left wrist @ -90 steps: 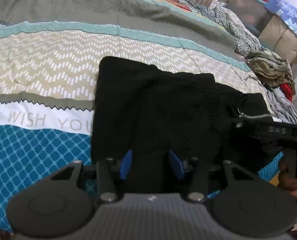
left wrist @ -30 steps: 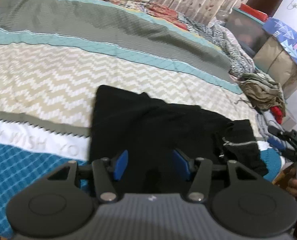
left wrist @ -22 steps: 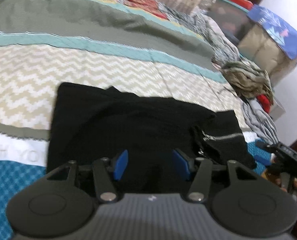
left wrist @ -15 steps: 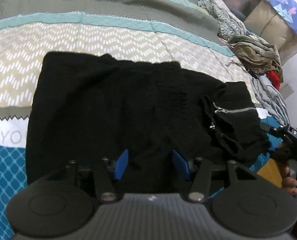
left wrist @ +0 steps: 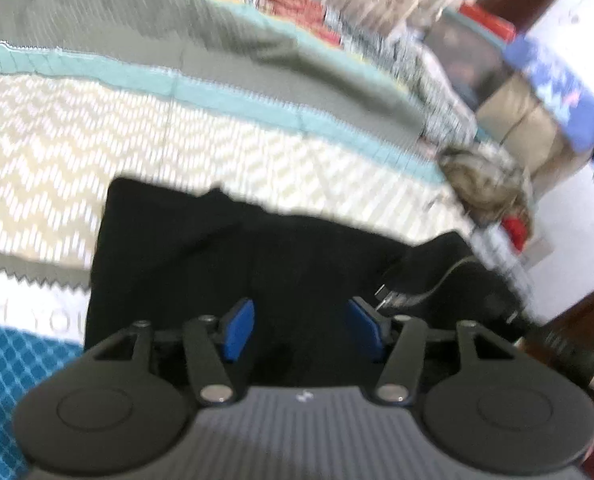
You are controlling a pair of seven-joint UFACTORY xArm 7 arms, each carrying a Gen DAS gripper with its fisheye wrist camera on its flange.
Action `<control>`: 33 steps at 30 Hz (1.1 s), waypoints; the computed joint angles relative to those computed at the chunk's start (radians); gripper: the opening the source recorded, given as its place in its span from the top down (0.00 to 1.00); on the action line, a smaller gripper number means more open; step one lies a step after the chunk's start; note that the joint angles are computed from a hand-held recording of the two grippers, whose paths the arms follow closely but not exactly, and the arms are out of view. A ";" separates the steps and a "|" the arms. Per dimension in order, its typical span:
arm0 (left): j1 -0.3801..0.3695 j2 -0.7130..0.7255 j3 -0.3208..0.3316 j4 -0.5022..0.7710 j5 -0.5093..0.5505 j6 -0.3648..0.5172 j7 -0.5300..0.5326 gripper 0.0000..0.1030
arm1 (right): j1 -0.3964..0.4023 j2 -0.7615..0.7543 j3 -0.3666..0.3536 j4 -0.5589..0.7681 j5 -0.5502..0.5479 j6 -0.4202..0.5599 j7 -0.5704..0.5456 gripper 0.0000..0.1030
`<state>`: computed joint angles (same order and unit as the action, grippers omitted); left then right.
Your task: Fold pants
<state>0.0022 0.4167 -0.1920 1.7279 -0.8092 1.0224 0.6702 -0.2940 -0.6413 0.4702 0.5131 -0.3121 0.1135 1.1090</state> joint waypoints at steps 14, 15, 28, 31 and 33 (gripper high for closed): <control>-0.117 0.193 -0.060 0.351 0.113 0.197 -0.149 0.21 | 0.018 0.153 0.110 0.165 -0.261 0.078 -0.081 0.84; -0.129 0.214 -0.060 0.376 0.125 0.211 -0.177 0.26 | 0.025 0.149 0.106 0.164 -0.271 0.079 -0.074 0.84; -0.079 0.130 -0.080 0.266 0.086 0.118 -0.086 0.86 | 0.175 0.223 -0.029 0.179 -0.264 0.020 -0.102 0.79; -0.030 0.101 -0.070 0.255 0.022 0.107 -0.047 0.85 | 0.193 0.289 -0.029 0.257 -0.263 -0.030 -0.172 0.80; -0.002 0.113 -0.049 0.287 0.011 0.124 -0.067 0.85 | 0.250 0.367 -0.057 0.328 -0.231 -0.047 -0.245 0.80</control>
<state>0.0000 0.5293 -0.2415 2.0147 -0.7978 1.1469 0.6030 -0.0440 -0.2742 0.4129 0.8407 -0.5436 0.0667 0.8644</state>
